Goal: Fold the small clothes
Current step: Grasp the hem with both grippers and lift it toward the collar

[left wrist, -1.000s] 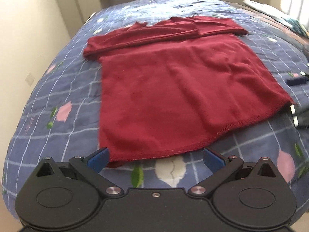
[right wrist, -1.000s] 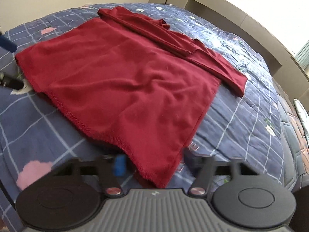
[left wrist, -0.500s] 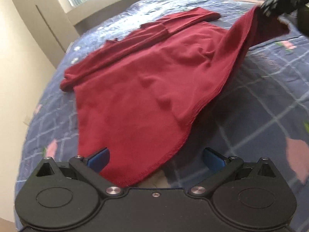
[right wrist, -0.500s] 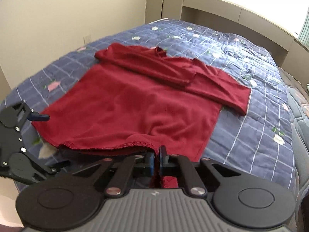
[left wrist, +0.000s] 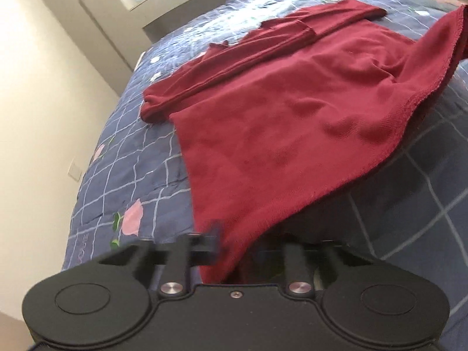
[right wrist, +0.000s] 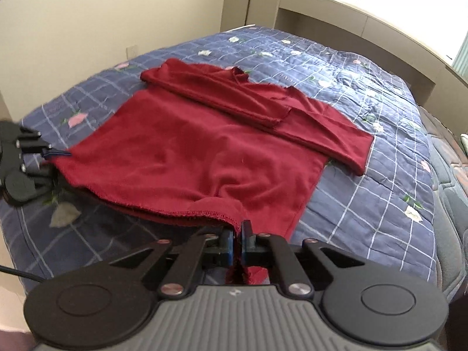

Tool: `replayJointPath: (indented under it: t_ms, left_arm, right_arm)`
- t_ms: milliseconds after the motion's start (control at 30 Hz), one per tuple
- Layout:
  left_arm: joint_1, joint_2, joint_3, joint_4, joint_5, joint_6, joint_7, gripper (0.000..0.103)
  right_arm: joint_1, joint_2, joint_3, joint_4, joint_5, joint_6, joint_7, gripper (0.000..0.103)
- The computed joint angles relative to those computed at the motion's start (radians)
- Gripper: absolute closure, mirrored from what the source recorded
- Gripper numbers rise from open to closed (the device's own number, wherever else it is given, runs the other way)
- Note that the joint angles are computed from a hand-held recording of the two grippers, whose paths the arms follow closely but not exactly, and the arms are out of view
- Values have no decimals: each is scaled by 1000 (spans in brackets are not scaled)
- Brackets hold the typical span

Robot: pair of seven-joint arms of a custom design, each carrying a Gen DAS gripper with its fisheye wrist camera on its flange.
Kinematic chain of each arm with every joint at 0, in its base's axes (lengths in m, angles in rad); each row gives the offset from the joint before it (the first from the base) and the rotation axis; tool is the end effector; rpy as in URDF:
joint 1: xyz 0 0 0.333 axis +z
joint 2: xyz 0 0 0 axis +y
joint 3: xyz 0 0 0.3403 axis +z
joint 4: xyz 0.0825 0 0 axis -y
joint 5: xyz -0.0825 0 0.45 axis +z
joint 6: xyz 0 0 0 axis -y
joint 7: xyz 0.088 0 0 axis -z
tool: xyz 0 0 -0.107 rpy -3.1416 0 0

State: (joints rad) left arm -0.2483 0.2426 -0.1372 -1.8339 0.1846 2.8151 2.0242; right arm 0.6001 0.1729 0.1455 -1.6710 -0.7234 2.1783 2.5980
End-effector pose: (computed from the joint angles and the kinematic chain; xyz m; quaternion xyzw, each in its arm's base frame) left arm 0.6777 -0.2764 0.4789 -0.2738 0.8902 -0.2142 0.2946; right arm 0.5474 0.4622 0.5496 -0.6745 0.6517 -0.2914 0.1884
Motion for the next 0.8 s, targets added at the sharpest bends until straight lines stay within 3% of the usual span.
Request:
replayJointPath:
  t_ms: [267,433,600,800]
  left_arm:
    - [48,-59,-44,-30,-161,12,80,99]
    - [73,-134,-58,-53,-260,-57,141,100]
    - [97,-221,-49,-31,-383,-307,157,100]
    - [119,-309,-26,-34,-437,-522,168,99]
  right_arm:
    - [18,-34,32,-41,60,-53,-162,99]
    - [31,-84,58,-56,114,-76,-167,99]
    - [37,-121,84,-58,273,-85,-211,99]
    - [29,-183,91,-121,366,-42,-85,99]
